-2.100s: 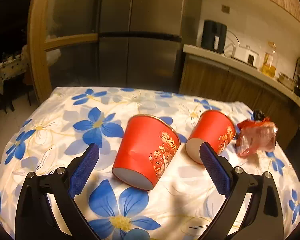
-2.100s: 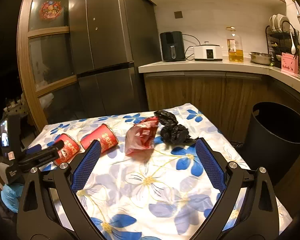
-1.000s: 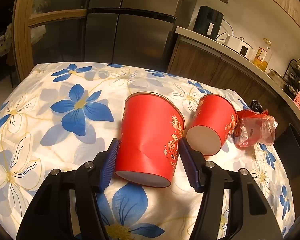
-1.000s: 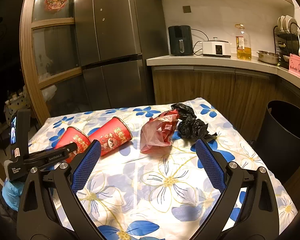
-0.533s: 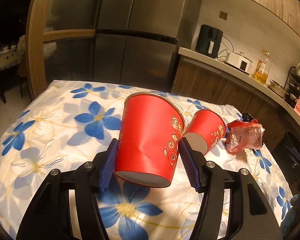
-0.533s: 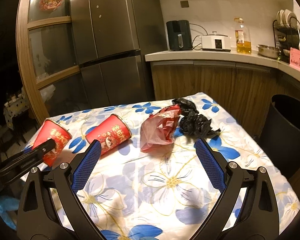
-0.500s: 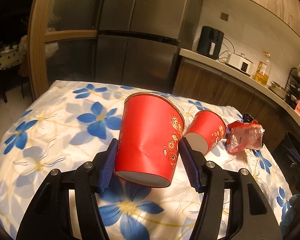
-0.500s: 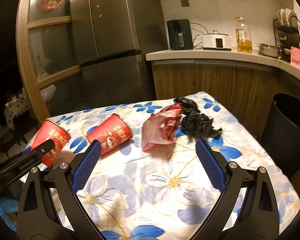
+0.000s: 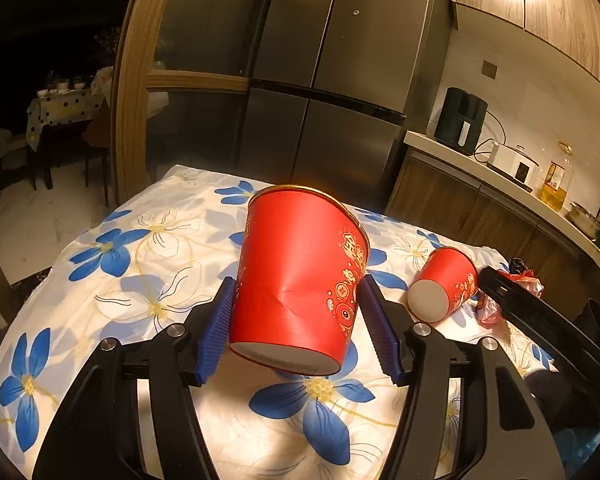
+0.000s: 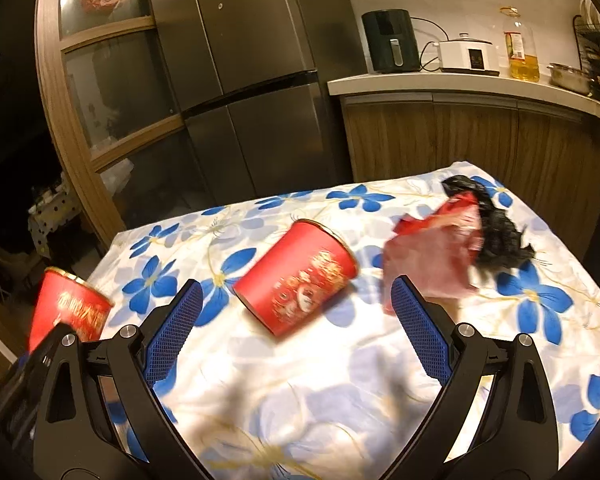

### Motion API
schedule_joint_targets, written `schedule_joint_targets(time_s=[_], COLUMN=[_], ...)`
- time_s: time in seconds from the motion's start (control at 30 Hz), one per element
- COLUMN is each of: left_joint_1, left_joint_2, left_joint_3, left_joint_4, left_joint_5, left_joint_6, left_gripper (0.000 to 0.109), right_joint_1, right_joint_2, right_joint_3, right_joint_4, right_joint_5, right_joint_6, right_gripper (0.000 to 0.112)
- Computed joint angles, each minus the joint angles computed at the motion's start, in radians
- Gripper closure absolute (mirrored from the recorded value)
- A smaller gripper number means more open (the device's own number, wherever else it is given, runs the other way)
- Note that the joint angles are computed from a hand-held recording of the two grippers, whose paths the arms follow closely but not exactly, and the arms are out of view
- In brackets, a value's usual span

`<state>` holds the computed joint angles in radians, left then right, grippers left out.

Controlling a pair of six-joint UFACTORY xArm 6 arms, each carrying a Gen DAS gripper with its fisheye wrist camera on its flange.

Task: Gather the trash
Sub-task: 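Grasp the large red cup with the left tool while the right tool grasps the other red cup, then lift and carry both red cups over the black bin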

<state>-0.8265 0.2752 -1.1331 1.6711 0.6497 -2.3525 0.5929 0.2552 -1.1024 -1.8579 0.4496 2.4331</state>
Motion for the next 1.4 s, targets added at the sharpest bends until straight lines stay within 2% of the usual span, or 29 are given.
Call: schedule_joint_targets(time_s=[0.1, 0.37, 0.6, 0.7, 0.77, 0.8, 0.87, 1.13, 1.4], left_joint_1=[0.003, 0.006, 0.009, 0.012, 0.011, 0.012, 0.011, 0.008, -0.015], left_joint_2=[-0.004, -0.008, -0.006, -0.004, -0.004, -0.004, -0.003, -0.004, -0.011], left_joint_3=[0.004, 0.013, 0.014, 0.013, 0.013, 0.013, 0.011, 0.012, 0.002], left_joint_4=[0.014, 0.055, 0.077, 0.082, 0.084, 0.085, 0.083, 0.080, 0.047], left_joint_5=[-0.004, -0.025, -0.034, -0.041, -0.039, -0.040, -0.041, -0.036, -0.009], left_joint_6=[-0.016, -0.053, -0.068, -0.074, -0.077, -0.077, -0.074, -0.069, -0.020], left_gripper=[0.048, 0.048, 0.048, 0.048, 0.048, 0.048, 0.048, 0.048, 0.048], right_joint_1=[-0.011, -0.015, -0.040, -0.049, -0.056, -0.061, -0.075, -0.065, -0.031], right_joint_2=[0.058, 0.191, 0.244, 0.262, 0.274, 0.276, 0.272, 0.222, 0.084], right_joint_3=[-0.064, -0.209, -0.255, -0.269, -0.276, -0.273, -0.261, -0.207, -0.067], right_joint_4=[0.064, 0.291, 0.378, 0.400, 0.435, 0.454, 0.420, 0.348, 0.163], right_joint_5=[-0.023, 0.022, 0.001, -0.021, -0.037, -0.045, -0.074, -0.052, -0.019], right_joint_6=[-0.040, -0.208, -0.227, -0.244, -0.270, -0.278, -0.221, -0.155, -0.013], right_gripper=[0.018, 0.024, 0.031, 0.041, 0.058, 0.058, 0.059, 0.059, 0.059])
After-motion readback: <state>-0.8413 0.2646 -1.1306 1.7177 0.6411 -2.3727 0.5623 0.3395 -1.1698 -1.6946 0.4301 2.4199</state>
